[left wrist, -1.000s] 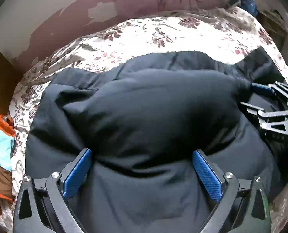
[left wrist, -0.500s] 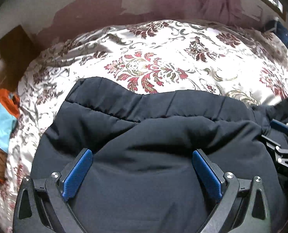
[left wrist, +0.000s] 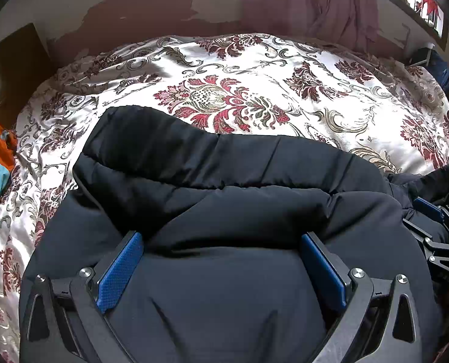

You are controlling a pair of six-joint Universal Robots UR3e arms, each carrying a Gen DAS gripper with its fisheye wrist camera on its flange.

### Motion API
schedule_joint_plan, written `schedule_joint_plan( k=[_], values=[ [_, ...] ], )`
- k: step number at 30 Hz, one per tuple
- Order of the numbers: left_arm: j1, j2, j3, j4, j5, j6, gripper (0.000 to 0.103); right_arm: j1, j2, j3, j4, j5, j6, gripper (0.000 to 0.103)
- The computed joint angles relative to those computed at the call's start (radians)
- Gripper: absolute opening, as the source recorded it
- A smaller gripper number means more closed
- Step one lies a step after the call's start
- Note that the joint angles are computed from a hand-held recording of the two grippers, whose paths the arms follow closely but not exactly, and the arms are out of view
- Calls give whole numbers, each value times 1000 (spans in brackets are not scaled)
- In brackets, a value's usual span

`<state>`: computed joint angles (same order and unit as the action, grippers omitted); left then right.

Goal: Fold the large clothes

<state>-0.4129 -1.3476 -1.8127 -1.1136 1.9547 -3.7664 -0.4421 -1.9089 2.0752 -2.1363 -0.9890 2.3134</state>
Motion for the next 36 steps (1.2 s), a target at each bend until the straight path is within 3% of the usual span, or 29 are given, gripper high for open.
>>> schedule_joint_plan(
  k=[12,18,20,28,31,33,36],
  values=[
    [13,60,-95,115,-32,8,103,-38,-83,56,4,18,-15,66],
    [15,117,-144,145,-40,6,103,-49,-195,87,18,-36,-17,75],
    [6,116,-126,111,-21,-9,103,-81,-261,108,23,-50,-38,78],
    [48,256,-159,5,80,-85,103,-419,-445,39,294,85,-283,79],
    [85,312,-178,-28,91,-85,103,-486,-438,34,281,77,-329,82],
    [63,322,-167,-60,158,-121,103,-493,-421,54,213,47,-330,88],
    [71,379,-175,-95,225,-142,103,-545,-358,7,293,63,-380,93]
  ],
)
